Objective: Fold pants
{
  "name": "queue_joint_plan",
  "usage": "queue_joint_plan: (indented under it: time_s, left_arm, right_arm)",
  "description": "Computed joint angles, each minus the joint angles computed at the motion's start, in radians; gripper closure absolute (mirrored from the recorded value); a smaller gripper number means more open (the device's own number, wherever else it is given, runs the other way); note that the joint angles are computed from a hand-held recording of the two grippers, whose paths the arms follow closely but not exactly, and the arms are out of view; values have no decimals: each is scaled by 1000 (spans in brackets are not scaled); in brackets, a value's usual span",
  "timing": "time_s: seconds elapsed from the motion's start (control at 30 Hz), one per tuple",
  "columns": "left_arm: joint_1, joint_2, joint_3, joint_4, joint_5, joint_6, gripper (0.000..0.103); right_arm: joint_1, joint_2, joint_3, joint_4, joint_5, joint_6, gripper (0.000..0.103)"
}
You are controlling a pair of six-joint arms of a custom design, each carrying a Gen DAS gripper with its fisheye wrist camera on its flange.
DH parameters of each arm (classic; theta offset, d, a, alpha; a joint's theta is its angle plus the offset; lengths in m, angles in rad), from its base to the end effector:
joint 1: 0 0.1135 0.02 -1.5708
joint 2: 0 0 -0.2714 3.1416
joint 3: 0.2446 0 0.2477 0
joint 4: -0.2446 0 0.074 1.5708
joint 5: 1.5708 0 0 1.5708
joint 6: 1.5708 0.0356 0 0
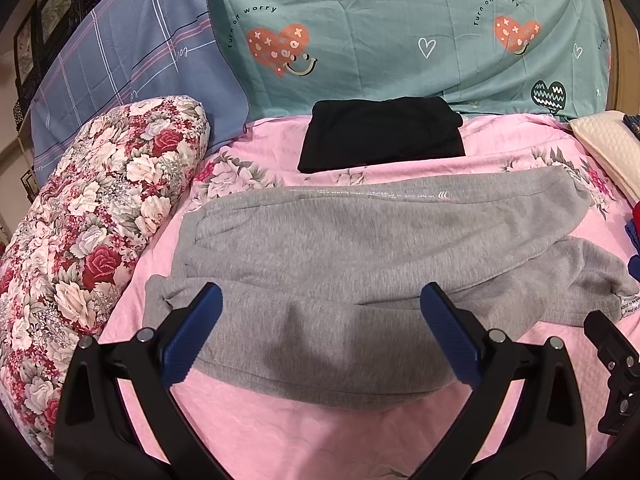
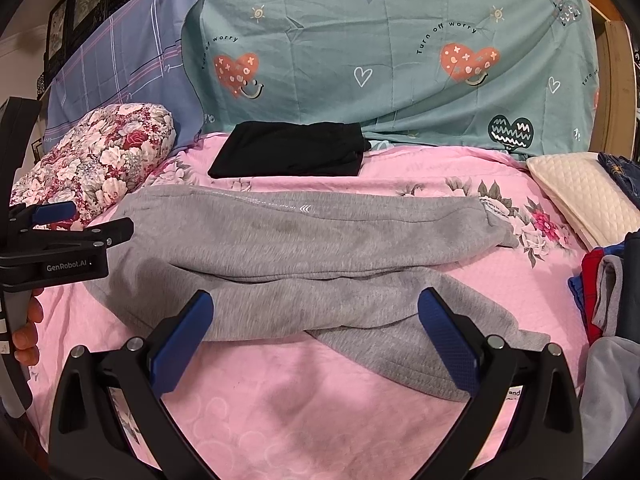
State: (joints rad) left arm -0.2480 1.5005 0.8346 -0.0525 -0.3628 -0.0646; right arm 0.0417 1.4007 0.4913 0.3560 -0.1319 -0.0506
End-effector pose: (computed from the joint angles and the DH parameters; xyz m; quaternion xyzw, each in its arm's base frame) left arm 0.3014 -0.0633 0.2123 0.0077 0.8987 0.0990 0.4272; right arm 0.2616 0.0156 0.1707 -0.0723 0.8691 0.0554 0.4862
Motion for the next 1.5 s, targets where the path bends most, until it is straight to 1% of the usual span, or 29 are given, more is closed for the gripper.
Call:
queue_joint_plan:
  time_s: [0.37, 0.57, 0.7, 0.73, 0.8, 0.87, 0.9, 0.93, 0.97, 1.0, 1.07, 1.1, 1.17, 1.23, 1.27, 1.37, 1.4, 1.5]
  left_arm:
    - [9, 10, 17, -24, 12, -2, 2]
    - [22, -7, 2, -33, 15, -8, 2]
    - [47, -37, -17, -46, 34, -2, 2]
    - [59, -46, -23, -52, 46, 4, 2]
    - [94, -67, -34, -71, 77, 22, 2]
    - [153, -93, -49, -95, 119, 43, 2]
    - [179, -105, -59, -100, 137, 50, 2]
    - [221, -119, -68, -110, 176, 60, 2]
    - [256, -127, -68, -125, 215, 66, 2]
    - [312, -134, -68, -148, 283, 76, 2]
    - [389, -136, -67, -177, 376, 90, 2]
    - [435, -132, -65, -193, 425, 100, 2]
    - [486, -125, -72, -199, 478, 114, 2]
    - [537, -105, -73, -210, 527, 117, 2]
    - [557, -90, -70, -216, 549, 119, 2]
    - [598, -51, -60, -228, 580, 118, 2]
    - [619, -31, -53, -234, 587, 113, 2]
    - [683, 25, -25, -257, 641, 112, 2]
  right_arm:
    - [6, 4, 5, -4, 3, -3, 1]
    - [7, -17, -4, -13, 3, -1, 1]
    - [-10, -50, -7, -51, -23, -5, 1]
    - [-28, -63, -4, -78, -51, -6, 1]
    - [-96, -81, 17, -157, -144, -12, 1]
    - [-209, -86, 50, -258, -282, -11, 1]
    - [-314, -64, 89, -346, -396, -11, 1]
    - [-380, -43, 117, -403, -465, -11, 1]
    - [-480, 7, 162, -484, -569, -19, 1]
    - [-556, 52, 196, -543, -642, -27, 1]
    - [-714, 156, 276, -676, -726, -60, 1]
    - [-756, 188, 299, -712, -743, -75, 1]
    - [-845, 267, 345, -793, -770, -115, 5]
    - [-868, 313, 367, -835, -772, -136, 15]
    - [-867, 327, 369, -836, -762, -133, 18]
    - [-821, 364, 360, -758, -745, -64, 29]
    - [-796, 390, 364, -720, -740, -13, 33]
    - [-747, 458, 401, -656, -723, 59, 36]
